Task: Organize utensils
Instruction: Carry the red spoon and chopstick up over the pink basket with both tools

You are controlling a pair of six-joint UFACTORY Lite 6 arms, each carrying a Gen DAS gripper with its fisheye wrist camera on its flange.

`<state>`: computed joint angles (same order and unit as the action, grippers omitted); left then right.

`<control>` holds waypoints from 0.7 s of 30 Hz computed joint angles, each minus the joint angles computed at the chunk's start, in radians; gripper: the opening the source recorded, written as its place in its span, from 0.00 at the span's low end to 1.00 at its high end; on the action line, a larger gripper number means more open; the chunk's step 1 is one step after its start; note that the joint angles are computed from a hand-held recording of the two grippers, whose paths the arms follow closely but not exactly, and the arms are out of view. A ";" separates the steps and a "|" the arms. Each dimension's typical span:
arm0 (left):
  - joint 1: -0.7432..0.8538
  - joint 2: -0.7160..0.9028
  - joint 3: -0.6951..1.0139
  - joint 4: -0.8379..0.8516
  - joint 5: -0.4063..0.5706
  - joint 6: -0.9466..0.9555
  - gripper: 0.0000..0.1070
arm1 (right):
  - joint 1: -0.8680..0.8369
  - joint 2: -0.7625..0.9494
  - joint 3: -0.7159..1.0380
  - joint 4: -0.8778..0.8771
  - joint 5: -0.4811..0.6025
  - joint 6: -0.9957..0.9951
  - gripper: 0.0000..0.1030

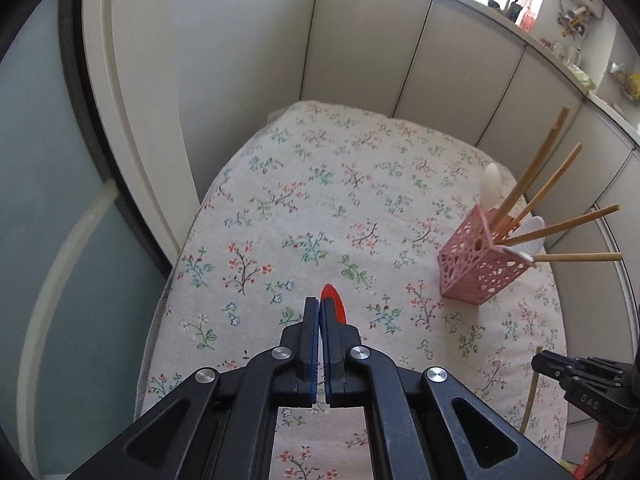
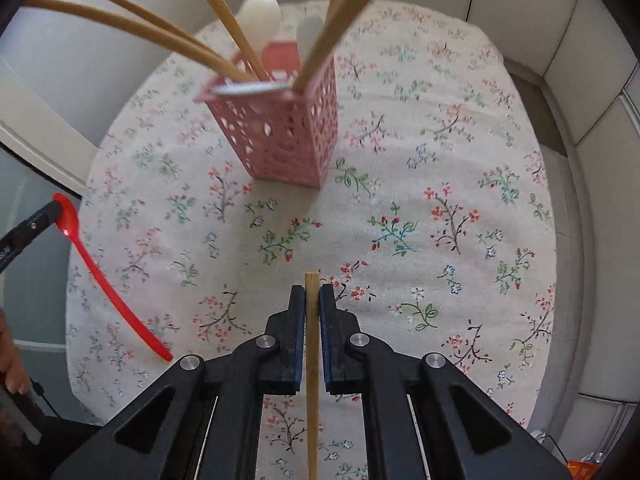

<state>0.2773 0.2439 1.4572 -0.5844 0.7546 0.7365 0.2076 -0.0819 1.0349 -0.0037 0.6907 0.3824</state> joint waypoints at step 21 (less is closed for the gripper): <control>-0.188 -0.278 0.377 -0.174 -0.067 -0.005 0.01 | -0.201 -0.367 0.403 -0.020 -0.088 -0.029 0.07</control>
<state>0.0890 -0.0345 1.8342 -0.7585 0.6873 0.7319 0.0066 -0.4484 1.4383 -0.0237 0.6032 0.3532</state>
